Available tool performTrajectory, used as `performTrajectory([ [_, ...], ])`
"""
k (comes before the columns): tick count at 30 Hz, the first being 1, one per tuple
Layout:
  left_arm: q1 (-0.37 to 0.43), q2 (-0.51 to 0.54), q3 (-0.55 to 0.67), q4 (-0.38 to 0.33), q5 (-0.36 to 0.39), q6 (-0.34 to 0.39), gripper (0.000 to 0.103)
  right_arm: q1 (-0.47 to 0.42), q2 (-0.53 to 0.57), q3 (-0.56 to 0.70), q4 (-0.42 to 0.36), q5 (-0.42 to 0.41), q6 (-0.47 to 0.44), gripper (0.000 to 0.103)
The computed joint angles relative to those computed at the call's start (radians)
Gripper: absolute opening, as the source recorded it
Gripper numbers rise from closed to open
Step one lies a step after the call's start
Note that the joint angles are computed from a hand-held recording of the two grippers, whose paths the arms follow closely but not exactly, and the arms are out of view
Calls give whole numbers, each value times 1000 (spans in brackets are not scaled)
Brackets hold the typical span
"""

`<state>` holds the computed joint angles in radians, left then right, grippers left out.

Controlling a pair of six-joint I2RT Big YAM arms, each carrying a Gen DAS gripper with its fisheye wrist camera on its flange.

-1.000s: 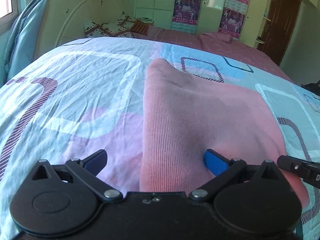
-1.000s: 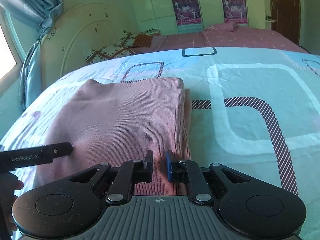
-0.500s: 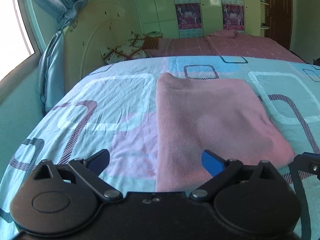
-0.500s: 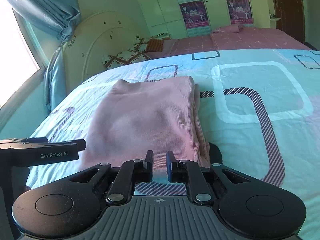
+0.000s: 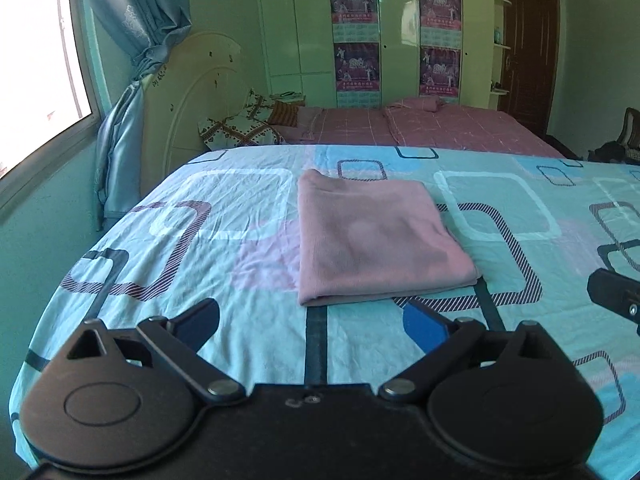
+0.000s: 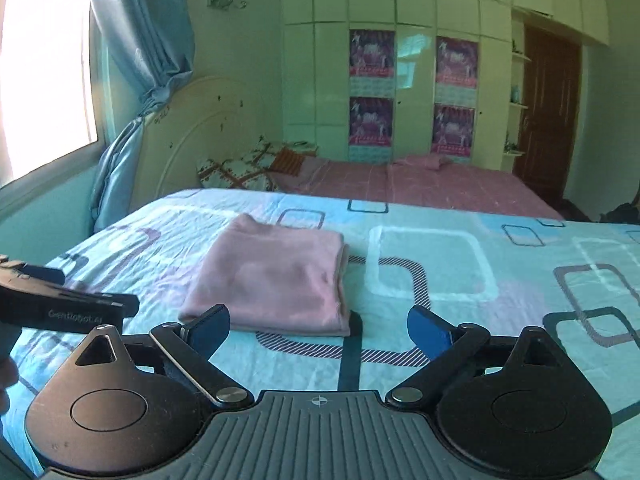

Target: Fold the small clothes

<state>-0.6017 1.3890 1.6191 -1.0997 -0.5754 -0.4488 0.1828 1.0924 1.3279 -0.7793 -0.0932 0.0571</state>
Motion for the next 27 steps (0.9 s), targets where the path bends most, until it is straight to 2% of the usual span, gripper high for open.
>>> performTrajectory([
  [1,-16,-6,5,-14,-16,-17,98,-4,-15,-3,1,-8,15,95],
  [3,-49,-13,16,-44,-66,-57,98,-8,-44,-17,11,-9,30,103],
  [8,-130,-39,29,-135,-148,-192,99,-26,-117,-63,42,7,0,103],
  [13,-203,-62,37,-229,-218,-305,99,-95,-176,-85,3,-82,16,103],
  [15,-230,-65,48,-272,-245,-350,99,-105,-193,-91,-7,-94,12,103],
  [21,-287,-75,58,-336,-290,-421,100,-131,-249,-115,-29,-136,-1,103],
  [27,-324,-75,72,-365,-314,-460,100,-163,-287,-127,-51,-169,0,103],
])
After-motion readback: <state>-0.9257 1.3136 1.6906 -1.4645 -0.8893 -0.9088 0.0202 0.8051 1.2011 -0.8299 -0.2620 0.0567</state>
